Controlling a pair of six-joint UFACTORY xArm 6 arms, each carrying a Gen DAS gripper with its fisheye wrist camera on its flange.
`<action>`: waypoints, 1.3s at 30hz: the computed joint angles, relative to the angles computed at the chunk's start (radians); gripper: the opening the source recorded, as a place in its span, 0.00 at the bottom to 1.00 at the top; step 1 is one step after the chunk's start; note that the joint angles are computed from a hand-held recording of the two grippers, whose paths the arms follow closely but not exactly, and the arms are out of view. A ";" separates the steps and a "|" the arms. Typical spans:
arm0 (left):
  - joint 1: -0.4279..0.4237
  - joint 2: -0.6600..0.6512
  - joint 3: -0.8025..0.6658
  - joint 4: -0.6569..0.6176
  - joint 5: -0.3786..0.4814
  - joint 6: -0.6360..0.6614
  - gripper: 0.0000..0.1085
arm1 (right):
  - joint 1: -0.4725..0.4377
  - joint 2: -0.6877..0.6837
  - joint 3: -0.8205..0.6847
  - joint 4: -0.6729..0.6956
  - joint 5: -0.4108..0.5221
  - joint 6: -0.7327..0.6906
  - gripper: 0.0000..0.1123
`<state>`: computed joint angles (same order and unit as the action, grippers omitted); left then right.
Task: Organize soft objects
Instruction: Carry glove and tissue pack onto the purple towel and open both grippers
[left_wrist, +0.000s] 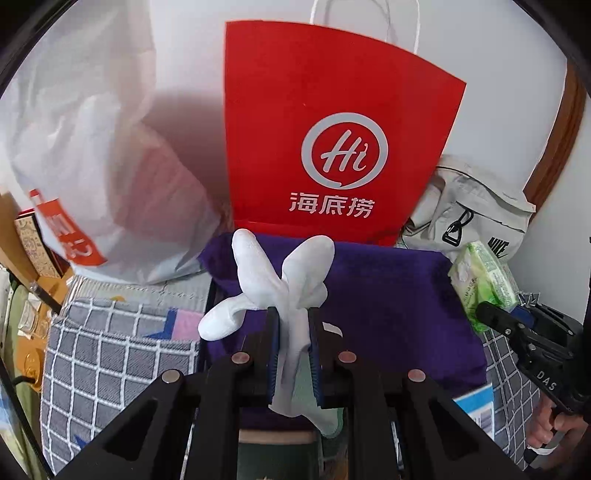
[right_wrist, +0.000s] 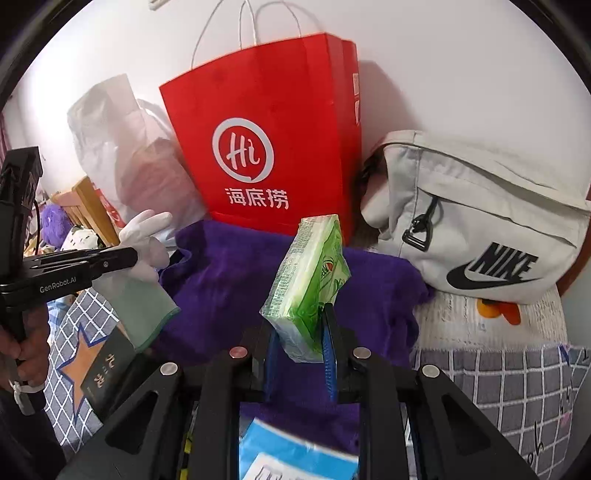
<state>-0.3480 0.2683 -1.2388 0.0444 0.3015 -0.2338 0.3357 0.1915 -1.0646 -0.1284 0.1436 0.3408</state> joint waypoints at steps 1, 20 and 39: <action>-0.002 0.019 -0.022 -0.002 0.012 0.004 0.13 | -0.002 0.015 -0.016 -0.007 0.007 0.001 0.19; -0.002 0.264 -0.291 -0.026 0.162 0.053 0.13 | -0.025 0.210 -0.197 -0.094 0.150 -0.003 0.19; 0.007 0.372 -0.432 -0.151 0.259 0.148 0.40 | -0.019 0.259 -0.250 0.054 0.212 -0.162 0.60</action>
<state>-0.3415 0.6407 -1.6710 -0.1064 0.5600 -0.0857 0.3166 0.4500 -1.3143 -0.0746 0.3554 0.1793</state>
